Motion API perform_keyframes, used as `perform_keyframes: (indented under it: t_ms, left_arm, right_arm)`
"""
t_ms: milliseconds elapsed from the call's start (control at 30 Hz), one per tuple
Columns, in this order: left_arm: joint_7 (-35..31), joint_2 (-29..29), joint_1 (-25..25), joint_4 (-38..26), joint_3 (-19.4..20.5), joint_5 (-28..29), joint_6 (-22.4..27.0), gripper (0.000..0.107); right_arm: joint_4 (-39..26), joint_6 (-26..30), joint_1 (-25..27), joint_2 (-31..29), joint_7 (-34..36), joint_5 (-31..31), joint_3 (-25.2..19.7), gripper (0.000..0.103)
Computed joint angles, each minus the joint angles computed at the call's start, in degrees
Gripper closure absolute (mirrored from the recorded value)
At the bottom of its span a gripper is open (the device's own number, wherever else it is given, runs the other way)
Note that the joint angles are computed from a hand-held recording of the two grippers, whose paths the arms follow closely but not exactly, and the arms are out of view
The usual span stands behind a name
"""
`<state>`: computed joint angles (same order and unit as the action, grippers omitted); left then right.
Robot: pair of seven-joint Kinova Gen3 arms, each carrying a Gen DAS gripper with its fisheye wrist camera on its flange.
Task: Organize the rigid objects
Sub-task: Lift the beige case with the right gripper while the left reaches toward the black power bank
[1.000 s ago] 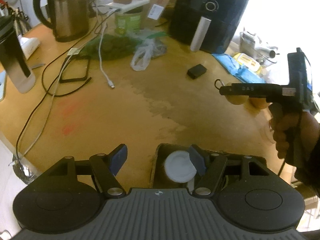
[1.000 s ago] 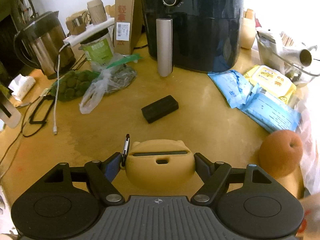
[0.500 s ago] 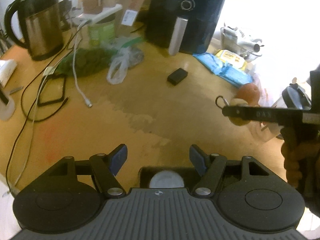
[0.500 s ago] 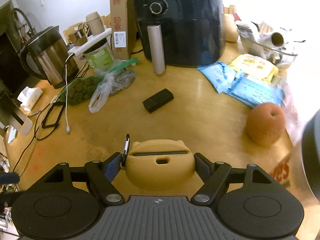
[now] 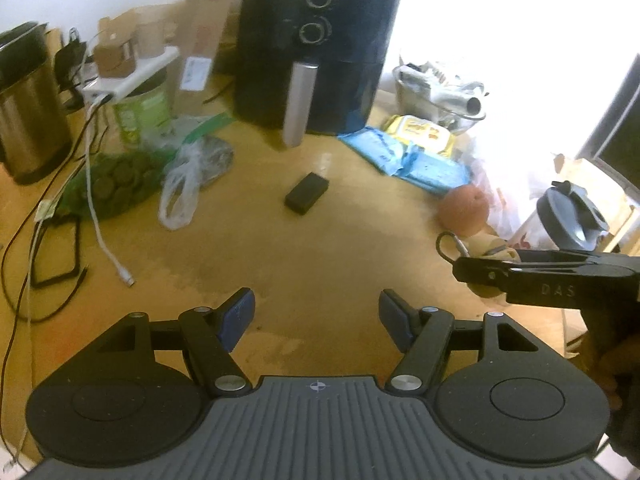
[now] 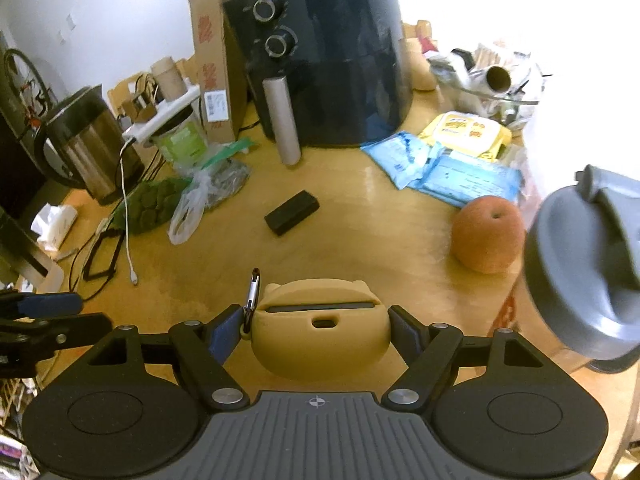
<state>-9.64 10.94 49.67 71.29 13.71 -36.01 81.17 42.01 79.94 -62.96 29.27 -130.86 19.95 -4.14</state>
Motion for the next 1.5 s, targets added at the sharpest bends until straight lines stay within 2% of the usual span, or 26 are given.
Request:
perform_keyframes:
  t_ms: [233,733,1500]
  left_arm:
    - [-3.6,1.1,-1.1,-0.5,-0.6,0.6,-2.1,0.04]
    - [-8.4,3.0,-3.9,0.4,-3.3,1.4,-5.7,0.04]
    - [-17.3,8.0,-8.3,1.6,-7.7,0.1,-14.4,0.04]
  right_arm:
    - [3.1,-0.4,-0.6,-2.4,-3.5,2.1,0.3,0.024]
    - [8.3,-0.3,0.2,-6.0,-9.9,3.7,-2.1,0.024]
    - [7.0,3.1,0.1,-5.7,-12.1,4.7,-2.2,0.024]
